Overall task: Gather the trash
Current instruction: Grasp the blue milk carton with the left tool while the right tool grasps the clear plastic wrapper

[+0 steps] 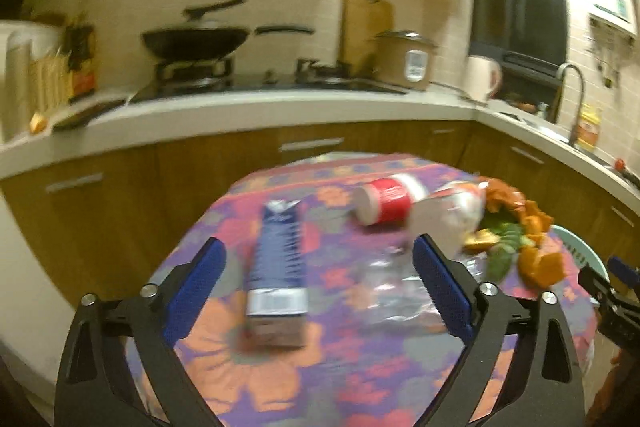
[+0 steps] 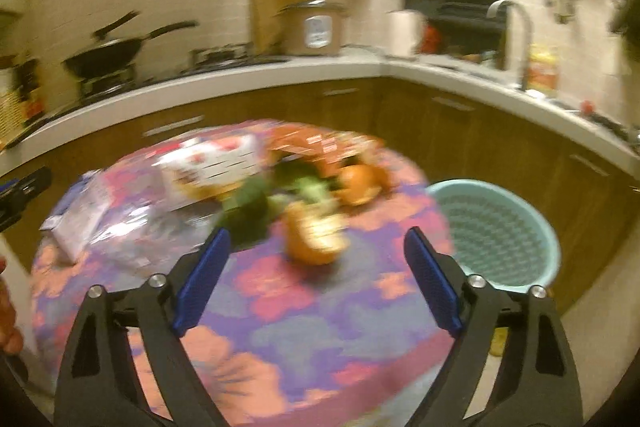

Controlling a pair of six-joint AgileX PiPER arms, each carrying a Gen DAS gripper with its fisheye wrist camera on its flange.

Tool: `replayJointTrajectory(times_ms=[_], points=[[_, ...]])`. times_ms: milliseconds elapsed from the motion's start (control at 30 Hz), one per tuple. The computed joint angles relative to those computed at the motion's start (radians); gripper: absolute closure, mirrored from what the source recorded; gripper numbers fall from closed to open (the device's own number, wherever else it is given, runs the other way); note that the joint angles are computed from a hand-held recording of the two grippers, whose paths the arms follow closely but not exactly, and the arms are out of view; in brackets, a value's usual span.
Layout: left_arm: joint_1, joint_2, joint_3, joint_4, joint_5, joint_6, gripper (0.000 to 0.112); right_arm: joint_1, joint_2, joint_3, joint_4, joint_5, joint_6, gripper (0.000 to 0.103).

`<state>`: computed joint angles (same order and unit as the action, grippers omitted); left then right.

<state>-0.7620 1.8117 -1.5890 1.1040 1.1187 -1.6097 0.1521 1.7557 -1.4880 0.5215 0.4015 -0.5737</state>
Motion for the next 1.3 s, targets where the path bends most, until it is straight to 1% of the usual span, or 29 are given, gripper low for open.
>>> replayJointTrajectory(times_ms=[33,67,100,167,200,233,267,300,400,467,533,567,600,667,700,733,767,833,933,1000,1067,1100,1300], points=[[0.02,-0.027,0.038,-0.023,-0.032,0.003,0.024,0.009,0.005,-0.008,0.02,0.017,-0.021,0.023],[0.04,-0.047,0.065,-0.05,-0.064,0.014,0.024,0.021,0.015,-0.025,0.055,0.051,-0.055,0.023],[0.054,-0.066,0.097,-0.065,-0.096,0.018,0.025,0.03,0.035,-0.056,0.087,0.097,-0.079,0.023],[0.095,-0.089,0.126,-0.134,-0.169,0.074,0.025,0.041,0.087,-0.137,0.11,0.191,-0.083,0.023],[0.116,-0.085,0.125,-0.167,-0.204,0.102,0.026,0.048,0.126,-0.202,0.091,0.256,-0.049,0.023],[0.139,-0.088,0.126,-0.214,-0.239,0.144,0.026,0.052,0.16,-0.256,0.074,0.303,-0.018,0.023],[0.149,-0.087,0.129,-0.239,-0.257,0.165,0.028,0.058,0.209,-0.334,0.046,0.369,0.038,0.023],[0.166,-0.085,0.128,-0.273,-0.275,0.199,0.032,0.066,0.251,-0.402,0.009,0.421,0.105,0.023],[0.189,-0.037,0.075,-0.335,-0.253,0.28,0.035,0.065,0.335,-0.526,-0.001,0.537,0.204,0.023],[0.202,-0.015,0.052,-0.374,-0.253,0.326,0.039,0.073,0.404,-0.631,-0.018,0.607,0.267,0.023],[0.213,0.011,0.023,-0.411,-0.246,0.369,0.045,0.071,0.467,-0.737,-0.007,0.681,0.307,0.023],[0.214,0.022,0.01,-0.417,-0.238,0.378,0.046,0.077,0.497,-0.789,-0.005,0.711,0.328,0.023],[0.217,0.032,-0.005,-0.422,-0.229,0.386,0.046,0.089,0.516,-0.822,-0.027,0.722,0.355,0.023],[0.223,0.043,-0.017,-0.427,-0.224,0.395,0.052,0.105,0.551,-0.883,-0.067,0.742,0.395,0.03],[0.226,0.046,-0.021,-0.434,-0.225,0.401,0.058,0.107,0.568,-0.913,-0.074,0.758,0.408,0.032],[0.229,0.046,-0.022,-0.439,-0.225,0.403,0.064,0.111,0.566,-0.911,-0.078,0.748,0.414,0.04],[0.231,0.048,-0.023,-0.44,-0.224,0.402,0.064,0.112,0.576,-0.93,-0.07,0.762,0.411,0.047],[0.229,0.042,-0.008,-0.422,-0.23,0.374,0.067,0.118,0.586,-0.945,-0.086,0.776,0.415,0.067],[0.223,0.018,0.031,-0.395,-0.252,0.323,0.071,0.113,0.558,-0.886,-0.063,0.761,0.376,0.08],[0.215,-0.007,0.068,-0.364,-0.265,0.273,0.072,0.106,0.535,-0.84,-0.033,0.759,0.346,0.085],[0.203,-0.04,0.112,-0.323,-0.279,0.215,0.073,0.102,0.521,-0.814,-0.012,0.757,0.326,0.088],[0.195,-0.053,0.128,-0.302,-0.28,0.189,0.073,0.098,0.494,-0.764,0.004,0.742,0.298,0.089],[0.139,-0.098,0.17,-0.205,-0.25,0.089,0.074,0.073,0.381,-0.581,0.056,0.664,0.19,0.093]])
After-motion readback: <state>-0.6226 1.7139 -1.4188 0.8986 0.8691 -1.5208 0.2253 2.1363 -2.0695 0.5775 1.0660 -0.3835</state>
